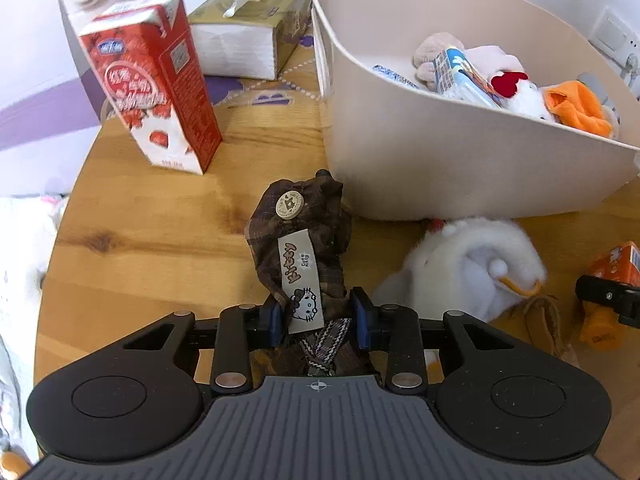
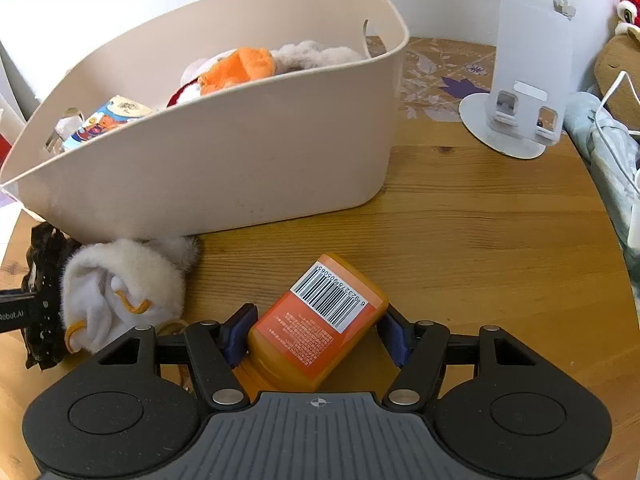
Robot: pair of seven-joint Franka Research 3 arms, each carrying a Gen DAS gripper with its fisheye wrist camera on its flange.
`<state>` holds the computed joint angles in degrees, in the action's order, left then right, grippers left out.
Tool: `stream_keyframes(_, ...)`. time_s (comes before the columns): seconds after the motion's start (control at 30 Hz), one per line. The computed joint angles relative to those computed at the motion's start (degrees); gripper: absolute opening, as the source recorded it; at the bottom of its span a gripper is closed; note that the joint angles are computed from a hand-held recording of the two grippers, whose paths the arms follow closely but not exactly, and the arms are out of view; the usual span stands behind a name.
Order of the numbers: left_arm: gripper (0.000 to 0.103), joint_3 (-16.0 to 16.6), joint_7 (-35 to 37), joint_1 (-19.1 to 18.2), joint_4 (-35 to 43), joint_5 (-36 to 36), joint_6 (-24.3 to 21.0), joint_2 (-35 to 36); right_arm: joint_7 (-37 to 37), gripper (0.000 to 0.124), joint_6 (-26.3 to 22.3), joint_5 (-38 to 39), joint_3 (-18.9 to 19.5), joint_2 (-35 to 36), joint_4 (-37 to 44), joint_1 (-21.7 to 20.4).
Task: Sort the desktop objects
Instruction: 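Grasp the brown plaid plush with the left tool while the right tool grasps the orange bottle, then lift the plush and orange bottle and carry them toward the basket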
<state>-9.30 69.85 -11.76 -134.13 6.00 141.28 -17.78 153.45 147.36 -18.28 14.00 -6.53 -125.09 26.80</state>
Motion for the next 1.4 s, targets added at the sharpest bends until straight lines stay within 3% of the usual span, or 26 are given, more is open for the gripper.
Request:
stream_keyframes(0.9,0.034,-0.48,-5.03,-1.47,-5.95,2.68,-0.08,-13.35,-1.61,0.063,5.36,2.64,4.71,-13.39,-7.88,-5.71)
stream_keyframes(1.2,0.034,-0.63,-5.25,-1.62,-3.89,4.20,1.75,-14.47,-1.41,0.063,7.70,3.36,6.43,-17.11,-9.37,-9.55)
stream_keyframes(1.4,0.034,-1.35,-4.40,-0.76,-1.84,7.39,5.38,-14.04,-1.76,0.063,9.39,2.33,7.64,-17.68,-8.00,-12.49)
